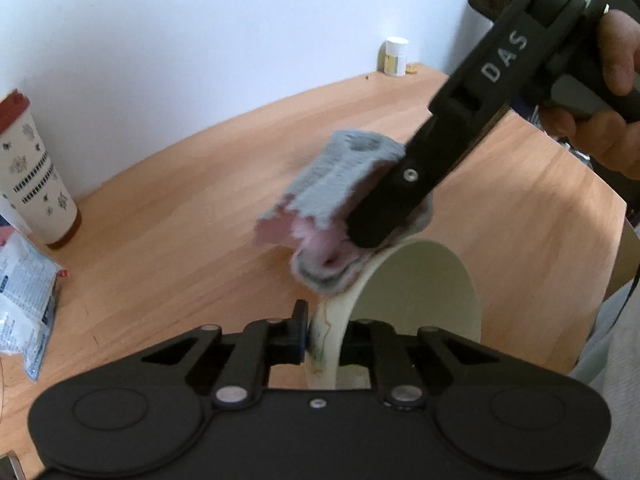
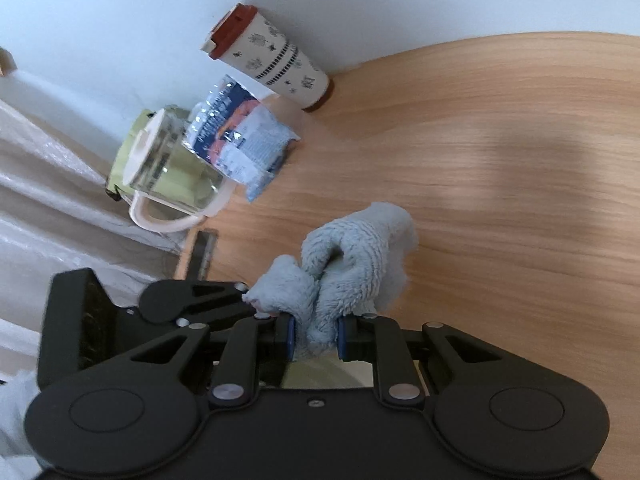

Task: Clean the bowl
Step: 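Hold the tilted bowl with the left tool while the right tool rubs the outer wall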

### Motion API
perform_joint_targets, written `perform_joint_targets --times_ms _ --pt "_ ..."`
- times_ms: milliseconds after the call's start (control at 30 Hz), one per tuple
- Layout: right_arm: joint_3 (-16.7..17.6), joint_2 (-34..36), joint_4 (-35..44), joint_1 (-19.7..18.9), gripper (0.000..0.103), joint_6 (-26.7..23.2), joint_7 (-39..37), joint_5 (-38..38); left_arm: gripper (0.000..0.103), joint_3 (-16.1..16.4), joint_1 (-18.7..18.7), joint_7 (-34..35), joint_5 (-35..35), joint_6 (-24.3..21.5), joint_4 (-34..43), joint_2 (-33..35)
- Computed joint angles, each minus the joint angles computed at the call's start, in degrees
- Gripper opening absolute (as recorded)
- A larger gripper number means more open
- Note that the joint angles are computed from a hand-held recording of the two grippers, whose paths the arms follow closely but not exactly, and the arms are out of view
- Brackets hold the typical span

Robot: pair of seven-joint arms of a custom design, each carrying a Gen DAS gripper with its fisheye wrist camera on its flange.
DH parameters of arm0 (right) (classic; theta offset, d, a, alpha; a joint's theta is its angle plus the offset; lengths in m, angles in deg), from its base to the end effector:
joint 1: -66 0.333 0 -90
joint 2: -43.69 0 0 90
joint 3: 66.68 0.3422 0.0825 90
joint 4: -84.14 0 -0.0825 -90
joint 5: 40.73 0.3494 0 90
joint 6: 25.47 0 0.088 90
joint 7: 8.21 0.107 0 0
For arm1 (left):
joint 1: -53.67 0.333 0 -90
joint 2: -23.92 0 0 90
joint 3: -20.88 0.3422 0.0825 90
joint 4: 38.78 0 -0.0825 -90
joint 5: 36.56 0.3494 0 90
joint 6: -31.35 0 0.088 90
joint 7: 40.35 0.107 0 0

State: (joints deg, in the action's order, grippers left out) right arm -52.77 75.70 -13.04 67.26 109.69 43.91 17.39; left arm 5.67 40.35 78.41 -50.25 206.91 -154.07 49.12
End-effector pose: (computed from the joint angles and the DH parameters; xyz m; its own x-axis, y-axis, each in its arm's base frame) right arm 0.6568 0.1636 0.3405 0.2231 -0.6687 -0.7092 -0.9616 -0.0319 -0.2725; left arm 0.5774 -0.2715 0.3584 -0.6416 -0.7664 -0.0301 -0.6037 0.5288 -0.5965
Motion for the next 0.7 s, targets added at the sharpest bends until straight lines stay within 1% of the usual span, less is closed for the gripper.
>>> perform_joint_targets --times_ms 33,133,233,267,333,400,533,633,667,700 --pt "-0.3 0.0 -0.3 -0.2 0.021 0.1 0.7 0.1 0.012 0.0 0.4 0.2 0.0 0.2 1.2 1.2" --pt "-0.9 -0.1 -1.0 -0.8 0.021 0.8 2.5 0.5 0.012 1.5 -1.4 -2.1 -0.2 2.4 1.8 2.2" --pt "-0.9 -0.1 -1.3 -1.6 0.021 1.5 3.1 1.6 0.012 1.2 -1.6 -4.1 -0.7 4.5 2.8 3.4" --pt "-0.8 -0.2 -1.3 -1.7 0.021 2.0 3.0 2.0 0.012 0.8 -1.7 -4.5 -0.9 6.1 3.1 4.0" --pt "-0.2 0.1 -0.5 -2.2 0.021 2.3 2.4 3.6 0.013 1.3 -2.6 -5.7 -1.0 7.7 4.0 4.8" --pt "0.0 0.3 0.4 -2.0 0.021 2.4 1.6 4.2 0.013 2.1 -4.0 -7.0 -0.9 9.8 5.0 6.0" --pt "-0.1 1.2 3.1 -0.8 0.021 2.3 1.5 1.8 0.013 3.1 -5.2 -8.7 -0.7 10.7 5.7 6.9" --pt "0.2 1.9 4.2 -0.2 0.021 2.2 1.6 0.1 0.014 5.2 -7.0 -10.3 -0.9 10.8 5.6 6.8" --pt "0.3 2.0 4.3 0.0 0.021 2.6 1.6 -0.4 0.014 6.9 -8.5 -11.1 -1.0 11.1 5.4 6.8" --pt "0.3 2.2 4.5 0.2 0.021 2.9 1.8 -0.9 0.014 7.4 -9.1 -11.4 -1.0 11.5 5.2 6.8"
